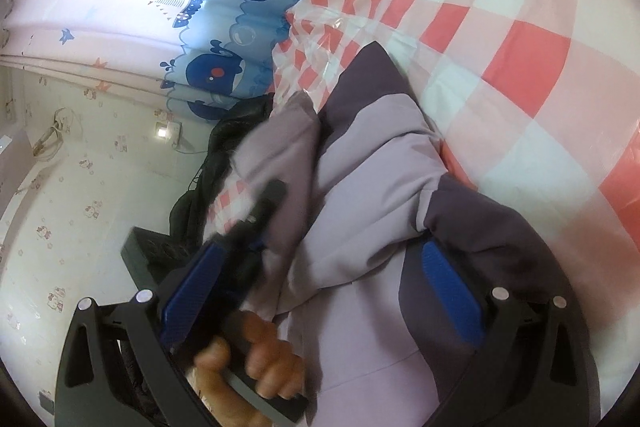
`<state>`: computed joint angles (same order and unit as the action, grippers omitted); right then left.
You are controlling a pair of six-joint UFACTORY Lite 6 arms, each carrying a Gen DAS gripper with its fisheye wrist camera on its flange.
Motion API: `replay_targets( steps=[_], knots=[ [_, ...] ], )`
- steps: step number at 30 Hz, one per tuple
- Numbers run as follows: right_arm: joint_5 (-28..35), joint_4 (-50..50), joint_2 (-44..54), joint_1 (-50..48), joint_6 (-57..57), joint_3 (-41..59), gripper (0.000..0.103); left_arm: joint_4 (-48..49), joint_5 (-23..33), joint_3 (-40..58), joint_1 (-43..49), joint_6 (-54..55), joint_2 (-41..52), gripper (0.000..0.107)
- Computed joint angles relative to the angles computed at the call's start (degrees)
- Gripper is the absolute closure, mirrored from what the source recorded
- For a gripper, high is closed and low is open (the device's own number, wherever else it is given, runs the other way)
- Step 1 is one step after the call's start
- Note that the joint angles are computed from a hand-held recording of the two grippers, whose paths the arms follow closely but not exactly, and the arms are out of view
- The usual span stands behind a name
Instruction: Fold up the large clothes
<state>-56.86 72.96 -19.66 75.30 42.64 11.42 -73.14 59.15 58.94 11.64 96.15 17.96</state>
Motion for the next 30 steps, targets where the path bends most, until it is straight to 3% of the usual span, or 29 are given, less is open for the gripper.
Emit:
replay_targets(
  steps=[1, 3, 6, 10, 13, 17, 20, 23, 25, 27, 30],
  knots=[
    [-0.1, -0.2, -0.1, -0.1, 0.2, -0.1, 0.006, 1.9, 0.7, 0.0, -0.2, -1.1, -0.3, 0.065],
    [-1.4, -0.1, -0.2, 0.6, 1.5, -0.7, 0.006, 2.9, 0.4, -3.5, -1.1, 0.3, -3.6, 0.042],
    [-3.2, -1.0, -1.3, 1.2, 4.2, -2.6, 0.006, 4.0, -1.3, -10.0, -0.8, 1.7, -11.8, 0.024],
    [-5.0, 1.7, -3.4, 2.8, 2.1, -3.5, 0.006, 11.2, 5.6, -12.4, 9.4, -4.0, -17.8, 0.021],
    [-2.5, 2.4, -2.6, 1.6, -2.7, -1.2, 0.006, 18.6, 11.6, -10.9, 25.2, -5.9, -18.5, 0.015],
    [2.9, 2.3, 1.2, -1.7, -11.4, 4.4, 0.006, 23.6, 17.0, 0.8, 44.6, -0.8, -8.3, 0.013],
    [5.1, 5.3, 3.3, -2.2, -20.9, 8.7, 0.006, 22.5, 19.0, 11.1, 51.9, 1.0, 2.8, 0.013],
    [8.0, 6.2, 1.1, -4.3, -26.3, 9.0, 0.006, 24.3, 19.1, 25.5, 51.9, -10.5, 14.8, 0.013],
    [10.8, 4.0, -1.5, -8.2, -25.8, 7.7, 0.006, 24.3, 24.1, 35.5, 51.9, -16.7, 21.4, 0.013],
    [16.8, -1.4, -3.5, -15.4, -24.4, 7.1, 0.006, 21.6, 23.4, 39.6, 52.8, -17.9, 22.9, 0.013],
    [26.3, -18.1, -1.6, -28.3, -12.7, 7.9, 0.006, 19.7, 22.4, 42.8, 52.7, -19.6, 24.1, 0.013]
  ],
)
